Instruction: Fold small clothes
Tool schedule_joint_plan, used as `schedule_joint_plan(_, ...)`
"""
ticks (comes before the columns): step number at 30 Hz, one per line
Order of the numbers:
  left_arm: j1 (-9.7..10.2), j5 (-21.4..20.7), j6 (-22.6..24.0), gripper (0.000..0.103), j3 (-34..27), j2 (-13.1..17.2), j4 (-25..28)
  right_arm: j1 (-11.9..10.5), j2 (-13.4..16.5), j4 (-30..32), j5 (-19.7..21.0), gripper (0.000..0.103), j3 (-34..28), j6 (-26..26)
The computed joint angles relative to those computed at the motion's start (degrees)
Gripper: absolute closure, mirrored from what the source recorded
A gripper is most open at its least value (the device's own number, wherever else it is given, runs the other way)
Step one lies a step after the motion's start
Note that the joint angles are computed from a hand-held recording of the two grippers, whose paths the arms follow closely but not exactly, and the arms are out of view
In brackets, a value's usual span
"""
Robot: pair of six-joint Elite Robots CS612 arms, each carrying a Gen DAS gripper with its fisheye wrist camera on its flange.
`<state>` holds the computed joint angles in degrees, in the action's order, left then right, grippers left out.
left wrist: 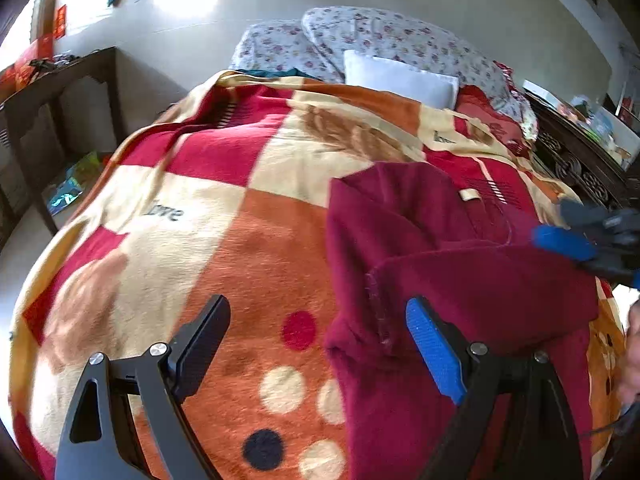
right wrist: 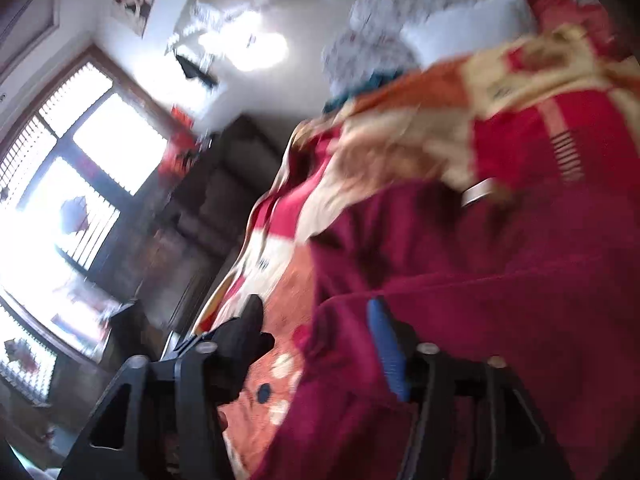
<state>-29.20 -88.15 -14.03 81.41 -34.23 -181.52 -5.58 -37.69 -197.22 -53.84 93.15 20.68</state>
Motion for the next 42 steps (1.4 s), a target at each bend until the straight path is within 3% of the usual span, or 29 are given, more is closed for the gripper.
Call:
schedule_joint_plan(2, -0.31, -0.7, 0.1, 0.014, -0.9, 0.5, 1.0, -1.1, -1.8, -2.6, -2.1, 0.039, 3.7, -0.9)
schedule_joint_plan(6, -1.46, 1.9, 0.7, 0.014, -3.9, 2.3, 3.3, -2.9, -5.3, -3.3, -10.5, 0.039, 10.9, -3.4)
schedule_joint_plan(11, -2.66, 6.8, 3.9, 0.014, -8.1, 4.8, 4.3, -6.2, -4.4, -7.3, -8.4, 0.039, 14.7, 2.7)
schedule_joint_plan(13, -2.82, 7.2, 5.5, 0.016, -10.2, 5.6, 7.6, -7.1, -3.9, -9.2, -7.6, 0.039, 15.8, 4.1)
schedule_joint_plan(15, -3.07, 7.4, 7.4, 0.048, -10.6, 5.9, 8.8, -7.7, -3.4, -10.6, -6.3, 0.039, 16.2, 5.3)
schedule_joint_plan(16, -3.18, 7.4, 8.1, 0.072, -10.5, 5.8, 9.5, -7.8, -3.3, -11.0, -6.2, 0.039, 16.3, 5.5)
schedule_joint_plan(17, -3.25, 7.5, 8.3, 0.087, -10.5, 5.8, 9.8, -7.9, -3.2, -11.3, -6.4, 0.039, 16.3, 5.5)
schedule_joint_plan(18, -3.26, 7.0, 8.6, 0.093, -10.2, 5.6, 9.7, -7.7, -3.4, -11.4, -6.8, 0.039, 16.3, 5.5)
schedule_joint_plan(27, -2.88, 7.9, 11.5, 0.096, -8.0, 2.9, 3.0, -6.0, -5.0, -12.1, -12.3, 0.039, 15.3, 1.5)
schedule_joint_plan(29, -2.78, 9.6, 11.0, 0.096, -9.3, 3.4, 3.9, -5.1, -5.2, -10.1, -16.1, 0.039, 14.4, 0.1)
schedule_joint_plan(32, -2.30, 8.2, 10.1, 0.096, -11.3, 4.4, 8.9, -3.4, -4.9, -5.6, -22.8, 0.039, 12.4, -5.4)
schedule_joint_plan(34, -2.45, 9.4, 9.4, 0.096, -12.4, 5.4, 11.5, -1.6, -4.6, 1.9, -32.7, 0.049, 10.2, -9.8)
schedule_joint_plan(35, -2.54, 9.7, 9.3, 0.096, -12.6, 5.8, 12.0, -1.3, -4.3, 4.7, -35.1, 0.055, 9.4, -10.6)
schedule_joint_plan(39, -2.88, 10.8, 9.7, 0.093, -12.7, 6.3, 12.4, -1.3, -4.6, 5.0, -36.8, 0.056, 9.8, -12.0)
schedule_joint_plan(42, -2.59, 9.3, 9.3, 0.074, -10.8, 5.2, 10.3, -1.2, -6.3, 2.9, -35.9, 0.055, 12.3, -12.6)
